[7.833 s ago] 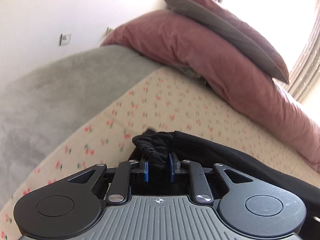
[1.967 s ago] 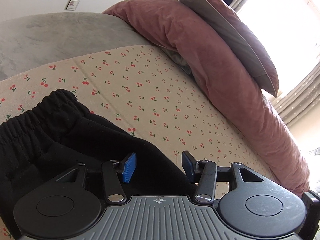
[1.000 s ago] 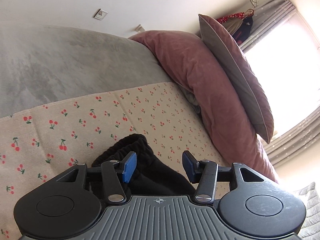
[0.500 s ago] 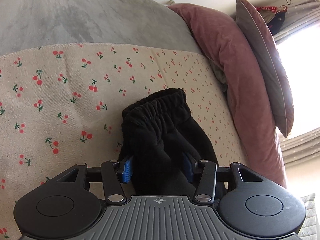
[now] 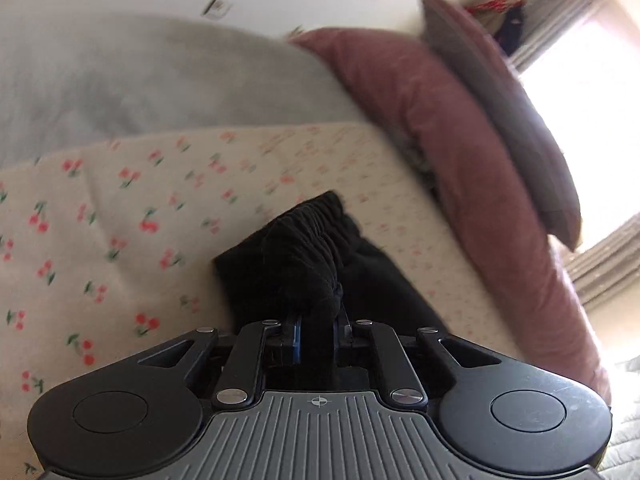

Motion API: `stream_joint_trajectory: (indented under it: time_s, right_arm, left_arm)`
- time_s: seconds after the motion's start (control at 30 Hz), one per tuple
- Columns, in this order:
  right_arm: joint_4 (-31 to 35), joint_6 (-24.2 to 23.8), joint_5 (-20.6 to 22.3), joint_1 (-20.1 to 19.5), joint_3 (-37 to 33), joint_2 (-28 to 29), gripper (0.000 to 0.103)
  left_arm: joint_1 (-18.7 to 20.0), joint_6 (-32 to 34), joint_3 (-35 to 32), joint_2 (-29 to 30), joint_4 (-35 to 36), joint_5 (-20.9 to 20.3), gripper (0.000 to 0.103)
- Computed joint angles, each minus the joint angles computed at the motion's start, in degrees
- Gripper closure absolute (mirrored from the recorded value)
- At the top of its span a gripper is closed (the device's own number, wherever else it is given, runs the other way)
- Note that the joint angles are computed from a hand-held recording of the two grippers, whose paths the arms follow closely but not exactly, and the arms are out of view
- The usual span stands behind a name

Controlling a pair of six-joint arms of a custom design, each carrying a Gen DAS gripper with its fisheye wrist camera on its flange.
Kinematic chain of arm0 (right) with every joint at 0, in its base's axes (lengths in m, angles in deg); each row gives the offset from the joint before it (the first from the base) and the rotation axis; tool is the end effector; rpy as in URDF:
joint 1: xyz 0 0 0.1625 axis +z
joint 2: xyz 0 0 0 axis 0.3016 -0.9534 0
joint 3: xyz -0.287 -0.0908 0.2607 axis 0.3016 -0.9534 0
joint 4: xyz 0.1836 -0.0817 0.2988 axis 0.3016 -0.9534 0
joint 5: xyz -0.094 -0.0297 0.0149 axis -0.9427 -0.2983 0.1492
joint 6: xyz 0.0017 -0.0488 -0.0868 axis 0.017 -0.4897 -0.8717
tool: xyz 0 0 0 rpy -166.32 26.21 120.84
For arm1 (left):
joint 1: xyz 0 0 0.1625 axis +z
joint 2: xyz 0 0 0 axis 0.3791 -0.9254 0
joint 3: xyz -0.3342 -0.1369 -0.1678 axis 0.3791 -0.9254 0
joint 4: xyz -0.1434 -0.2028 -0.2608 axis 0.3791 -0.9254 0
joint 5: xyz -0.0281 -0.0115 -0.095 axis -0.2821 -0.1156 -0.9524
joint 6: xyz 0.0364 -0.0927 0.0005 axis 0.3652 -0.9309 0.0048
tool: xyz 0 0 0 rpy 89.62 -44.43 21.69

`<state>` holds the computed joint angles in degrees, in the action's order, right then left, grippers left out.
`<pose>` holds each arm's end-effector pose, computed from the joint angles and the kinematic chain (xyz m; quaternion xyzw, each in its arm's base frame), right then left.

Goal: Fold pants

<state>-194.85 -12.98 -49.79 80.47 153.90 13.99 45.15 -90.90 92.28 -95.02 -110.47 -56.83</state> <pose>0.1933 -0.6795 0.0647 0.1783 -0.9200 0.2779 0.2112 -0.0123 -0.5220 0.2895 -0.1504 0.8889 -0.4204 0.1026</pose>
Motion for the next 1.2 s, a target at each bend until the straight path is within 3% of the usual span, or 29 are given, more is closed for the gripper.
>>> stream_joint_trajectory:
  time_s: [0.07,0.1,0.17,0.23,0.33,0.4,0.43,0.53,0.67,0.7,0.77,0.9,0.97,1.03,1.1,1.2]
  right_arm:
    - [0.6,0.2,0.0,0.1,-0.6,0.2,0.095]
    - [0.8,-0.3,-0.4,0.2,-0.8,0.3,0.095]
    - [0.7,-1.5,-1.3,0.5,-0.9,0.5,0.095]
    - [1.2,-1.7,-2.6,1.0,-1.5,0.8,0.093]
    - [-0.6,-2.9,-3.5,1.4,1.1,-1.4,0.080]
    - [-5.1,-5.5,-3.5,1.2,6.4,-5.1,0.055]
    - [-7.7,-7.3,-4.1,0.9,9.8,-7.6,0.052]
    - [-13.4,-10.2,-7.7,-0.9,19.2,-15.7,0.051]
    - [-22.8,-12.8,-16.9,-4.6,29.7,-24.9,0.051]
    - [-27.2,-14.1,-19.3,-5.8,32.7,-26.9,0.052]
    - [-34.2,-13.5,-19.1,-9.0,38.4,-31.0,0.052]
    - [-39.6,-2.0,-13.1,-17.5,46.2,-38.3,0.052]
    - [-41.7,-3.2,-17.1,-18.6,45.3,-37.3,0.053]
    - [-44.1,-4.6,-18.0,-19.8,44.8,-35.9,0.053]
    - [-41.6,-3.5,-15.7,-21.7,45.7,-36.7,0.066]
    - [-43.1,-5.3,-15.6,-22.3,46.5,-36.8,0.075]
  left_arm:
    - [3.7,-5.8,-1.2,-2.6,4.8,-5.7,0.091]
    - [3.9,-5.4,-1.1,-2.7,3.6,-6.5,0.091]
    - [1.7,0.1,-0.1,-0.7,-1.4,-1.6,0.089]
    - [-0.1,1.2,0.3,0.2,-1.2,2.3,0.086]
    - [-0.8,4.8,0.3,-0.4,-0.7,2.1,0.084]
    - [-0.4,5.6,0.6,-2.1,0.2,1.0,0.081]
    - [-0.5,4.6,0.7,-2.8,0.7,0.8,0.081]
    - [-2.9,3.4,2.3,-4.2,0.0,4.1,0.080]
    - [-7.4,7.1,3.5,-4.7,-4.4,11.1,0.076]
    - [-8.2,7.9,3.5,-4.7,-5.4,11.3,0.075]
    - [-9.1,9.4,2.2,-3.7,-5.0,9.3,0.075]
    - [-9.1,13.3,-6.2,2.3,5.8,-4.5,0.065]
    - [-9.6,17.6,-12.2,9.0,9.2,-7.9,0.060]
    - [-10.3,22.5,-17.7,16.0,10.8,-8.3,0.058]
    - [-10.4,26.4,-24.1,22.8,15.3,-8.6,0.056]
    - [-11.1,29.8,-29.7,30.3,16.7,-4.4,0.056]
